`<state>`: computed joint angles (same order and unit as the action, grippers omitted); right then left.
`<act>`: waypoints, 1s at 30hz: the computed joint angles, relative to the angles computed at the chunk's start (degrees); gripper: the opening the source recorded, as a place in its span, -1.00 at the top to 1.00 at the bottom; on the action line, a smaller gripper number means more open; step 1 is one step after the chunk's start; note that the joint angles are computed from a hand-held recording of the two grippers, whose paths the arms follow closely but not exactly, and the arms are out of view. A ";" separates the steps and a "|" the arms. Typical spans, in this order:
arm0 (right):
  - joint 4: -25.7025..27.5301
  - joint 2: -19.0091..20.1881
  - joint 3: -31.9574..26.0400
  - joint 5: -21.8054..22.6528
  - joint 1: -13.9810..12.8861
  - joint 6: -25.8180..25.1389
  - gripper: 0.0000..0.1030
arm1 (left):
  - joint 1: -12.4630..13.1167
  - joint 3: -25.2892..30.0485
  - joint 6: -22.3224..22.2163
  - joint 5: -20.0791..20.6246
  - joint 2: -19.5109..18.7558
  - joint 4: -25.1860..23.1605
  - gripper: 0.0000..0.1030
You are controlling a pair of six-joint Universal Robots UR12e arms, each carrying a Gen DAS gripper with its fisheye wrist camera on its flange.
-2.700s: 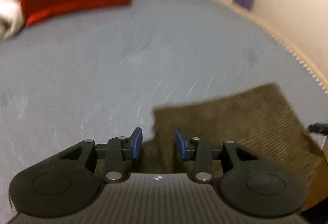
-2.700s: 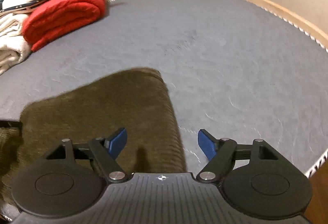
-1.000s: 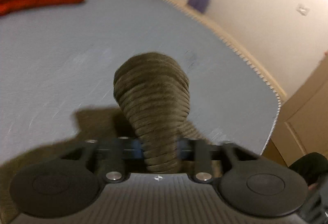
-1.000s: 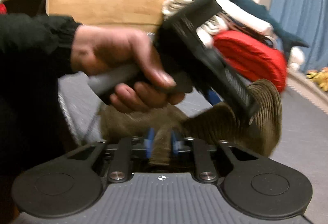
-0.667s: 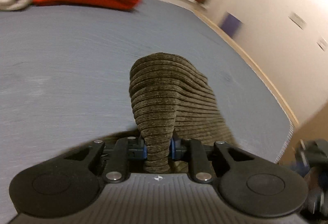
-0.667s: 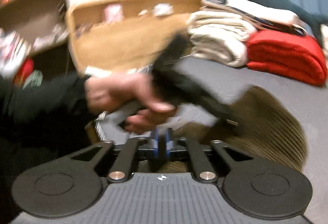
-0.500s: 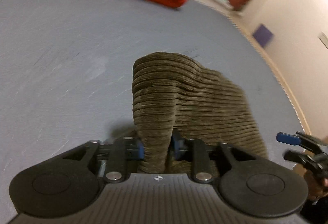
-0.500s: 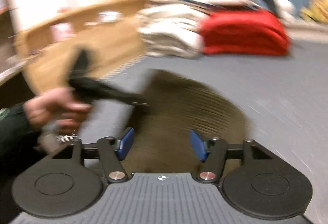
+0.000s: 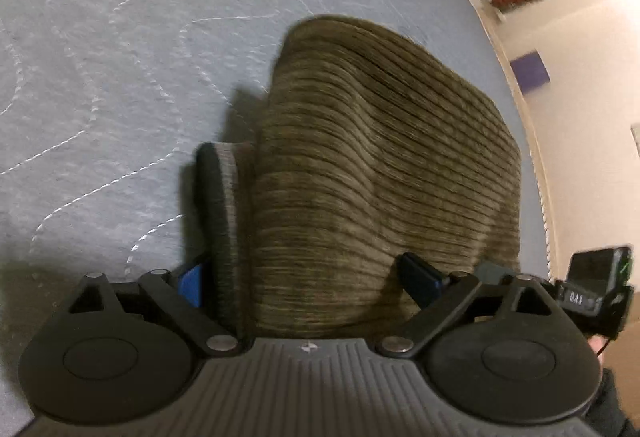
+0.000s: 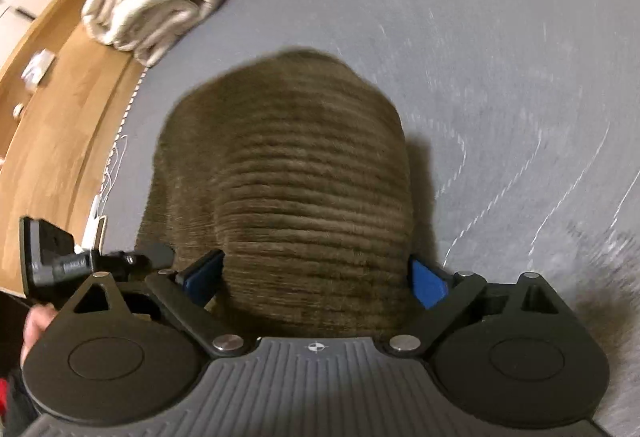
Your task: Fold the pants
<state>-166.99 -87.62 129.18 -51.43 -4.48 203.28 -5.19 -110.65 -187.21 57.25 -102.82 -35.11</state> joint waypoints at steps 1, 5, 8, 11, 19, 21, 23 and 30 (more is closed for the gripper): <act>-0.79 -0.02 0.11 -0.89 0.53 -0.27 -0.57 | -0.50 -0.02 0.50 1.27 0.12 0.56 -0.68; -3.80 -1.09 0.46 -1.20 0.99 0.44 0.03 | -1.91 0.77 0.87 4.32 1.01 2.62 -0.13; -6.42 -2.60 1.45 -2.68 0.05 -0.07 0.10 | -2.39 0.85 0.27 1.60 0.93 7.11 -0.04; -10.09 -4.50 2.58 -3.44 -2.23 -0.33 0.09 | -4.17 1.81 -2.28 0.02 -0.55 12.85 -0.04; -8.36 -7.47 -0.66 -3.57 -9.04 -9.37 0.07 | -8.97 8.79 -9.67 -1.71 -7.11 25.65 -0.08; -9.47 -5.88 -1.72 -2.68 -10.61 -9.44 -0.01 | -9.90 10.28 -9.55 0.04 -8.96 26.86 -0.19; -12.61 -3.42 -1.82 -5.22 -11.14 -8.24 -0.36 | -12.14 12.15 -7.69 9.29 -10.13 23.30 -0.50; -13.65 -1.75 -0.71 -20.35 -9.70 -13.36 -0.16 | -16.40 12.75 1.97 25.40 -10.04 26.19 -0.25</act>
<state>-180.64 -89.37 128.47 -71.79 -14.17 189.92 -21.59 -97.89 -185.24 82.64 -112.86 -8.92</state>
